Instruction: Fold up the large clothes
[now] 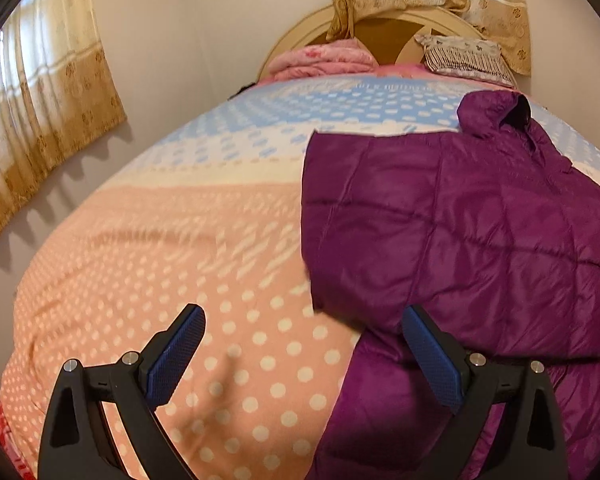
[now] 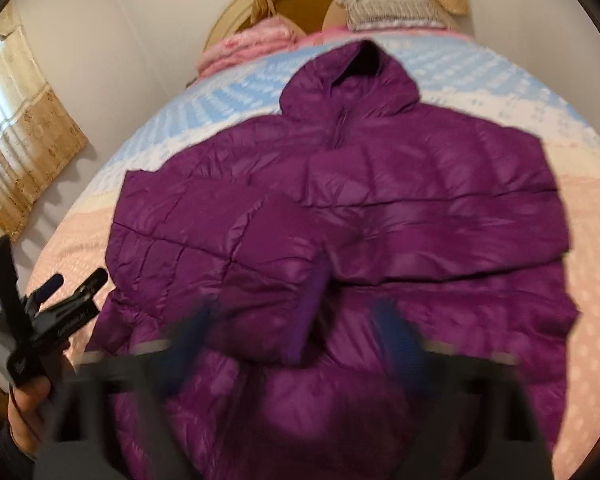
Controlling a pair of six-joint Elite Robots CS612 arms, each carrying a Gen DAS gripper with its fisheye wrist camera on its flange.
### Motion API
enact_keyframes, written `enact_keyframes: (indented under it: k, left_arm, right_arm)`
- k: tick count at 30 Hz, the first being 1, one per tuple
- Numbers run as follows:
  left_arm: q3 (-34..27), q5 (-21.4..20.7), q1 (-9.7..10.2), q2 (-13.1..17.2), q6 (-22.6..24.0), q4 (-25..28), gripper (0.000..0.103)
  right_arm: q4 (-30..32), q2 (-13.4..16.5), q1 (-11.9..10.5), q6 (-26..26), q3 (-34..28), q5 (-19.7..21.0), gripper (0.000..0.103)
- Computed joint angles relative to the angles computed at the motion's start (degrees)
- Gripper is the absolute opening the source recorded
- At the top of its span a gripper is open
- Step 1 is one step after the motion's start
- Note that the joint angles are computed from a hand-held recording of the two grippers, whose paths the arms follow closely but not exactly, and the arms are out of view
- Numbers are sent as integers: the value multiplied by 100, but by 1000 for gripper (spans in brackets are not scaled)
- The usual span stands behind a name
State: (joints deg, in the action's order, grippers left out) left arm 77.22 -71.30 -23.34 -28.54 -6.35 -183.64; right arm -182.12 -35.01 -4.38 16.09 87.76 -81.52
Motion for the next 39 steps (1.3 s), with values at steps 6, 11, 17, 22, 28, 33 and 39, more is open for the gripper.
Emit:
enact_keyframes:
  k: [6, 11, 17, 22, 28, 33, 39]
  left_arm:
    - [4, -16, 30, 4, -33, 18, 99]
    - [11, 85, 15, 5, -12, 94, 99]
    - [-49, 131, 16, 44, -20, 281, 99]
    - [-93, 193, 14, 65, 50, 399, 99]
    - [-113, 179, 22, 27, 115, 560, 99]
    - [-254, 77, 14, -135, 266, 175, 99]
    - [-900, -298, -166, 34, 340, 84, 99]
  right_arm:
    - [-842, -196, 16, -84, 314, -559, 12]
    - [-1473, -409, -119, 115, 684, -1034, 12]
    - [-1471, -444, -293, 445, 822, -1463, 12]
    - [-1097, -347, -397, 622, 788, -1738, 12]
    - [-926, -307, -496, 847, 863, -1701, 19]
    - [-1155, -467, -443, 1045, 1063, -2187, 61]
    - [-1753, -504, -292, 901, 964, -2250, 59]
